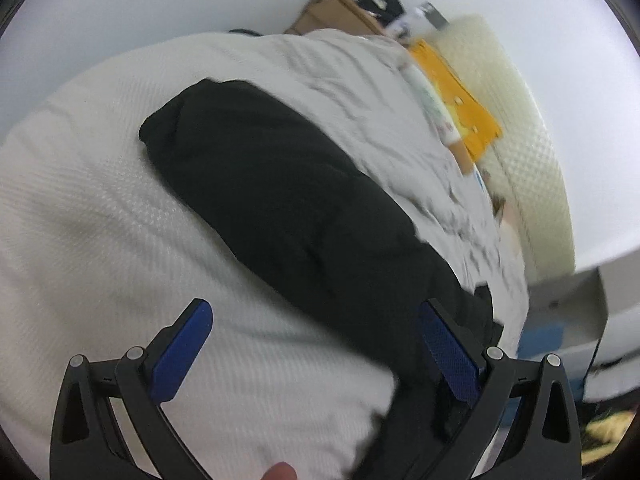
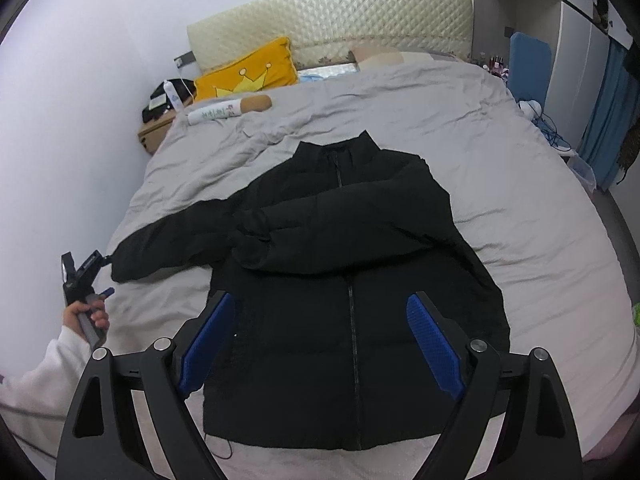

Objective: Fold large clothes
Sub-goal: 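Move the left tool to the other sleeve cuff and grasp it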

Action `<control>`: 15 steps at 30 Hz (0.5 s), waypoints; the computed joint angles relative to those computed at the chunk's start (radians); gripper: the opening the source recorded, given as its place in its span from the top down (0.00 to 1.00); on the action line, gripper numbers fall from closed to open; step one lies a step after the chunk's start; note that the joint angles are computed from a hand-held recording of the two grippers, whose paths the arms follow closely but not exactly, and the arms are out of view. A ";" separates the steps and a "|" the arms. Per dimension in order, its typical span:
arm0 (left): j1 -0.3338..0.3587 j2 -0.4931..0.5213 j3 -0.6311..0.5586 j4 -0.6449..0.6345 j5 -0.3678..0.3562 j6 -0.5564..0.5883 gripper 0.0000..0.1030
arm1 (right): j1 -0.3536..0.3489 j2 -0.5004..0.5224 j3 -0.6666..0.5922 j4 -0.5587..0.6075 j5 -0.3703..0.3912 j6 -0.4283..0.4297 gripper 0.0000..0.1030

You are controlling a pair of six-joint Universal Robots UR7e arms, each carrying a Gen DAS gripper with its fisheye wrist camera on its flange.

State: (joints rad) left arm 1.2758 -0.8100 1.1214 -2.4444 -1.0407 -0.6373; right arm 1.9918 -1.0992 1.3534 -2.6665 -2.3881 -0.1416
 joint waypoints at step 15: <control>0.171 0.222 -0.246 -0.240 -0.086 0.049 0.07 | -0.114 0.045 0.050 -0.096 0.015 -0.049 0.14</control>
State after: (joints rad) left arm 1.4471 -0.5881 0.8758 -2.6842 -1.1265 -0.5880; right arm 1.8779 -1.0543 1.4038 -2.7623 -2.3733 -0.1903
